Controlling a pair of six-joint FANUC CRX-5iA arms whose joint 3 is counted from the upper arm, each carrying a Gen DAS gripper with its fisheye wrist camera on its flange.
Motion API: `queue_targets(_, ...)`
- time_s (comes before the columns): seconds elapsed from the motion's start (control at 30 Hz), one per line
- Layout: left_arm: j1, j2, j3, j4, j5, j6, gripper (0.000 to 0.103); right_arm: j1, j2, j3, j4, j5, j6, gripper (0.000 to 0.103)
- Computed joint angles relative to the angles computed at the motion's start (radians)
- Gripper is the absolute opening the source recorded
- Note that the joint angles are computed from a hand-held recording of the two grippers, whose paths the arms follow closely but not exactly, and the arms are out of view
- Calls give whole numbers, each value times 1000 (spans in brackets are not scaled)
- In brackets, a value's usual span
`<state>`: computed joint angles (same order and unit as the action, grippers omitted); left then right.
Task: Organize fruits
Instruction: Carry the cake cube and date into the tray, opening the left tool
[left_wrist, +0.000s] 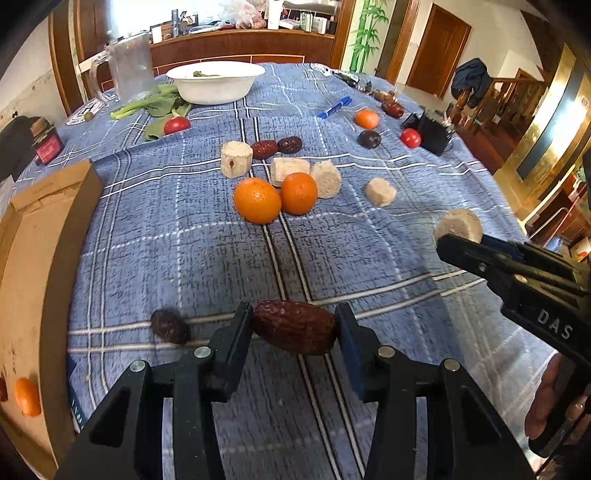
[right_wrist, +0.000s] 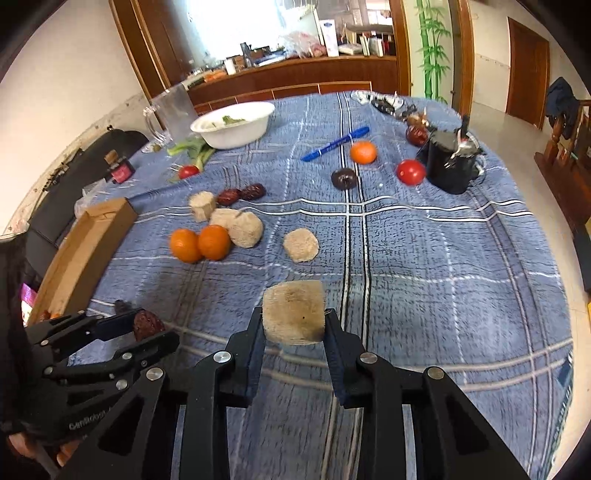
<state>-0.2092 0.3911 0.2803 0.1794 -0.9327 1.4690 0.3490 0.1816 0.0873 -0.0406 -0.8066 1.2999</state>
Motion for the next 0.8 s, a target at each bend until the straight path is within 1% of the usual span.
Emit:
queue_targets(0.17, 19, -61, -79, 73, 27, -45, 44, 25, -75, -71, 28, 19, -43, 33)
queue_targets(0.33, 35, -109, -130, 96, 43, -70, 44, 67, -119, -127, 80, 20, -103, 33)
queue_targets(0.6, 86, -185, -205, 119, 70, -89, 44, 123, -122, -124, 93, 10, -143, 33)
queue_targets(0.8, 150, -233, -247, 131, 85, -93, 44, 163, -83, -65, 74, -5, -133, 33)
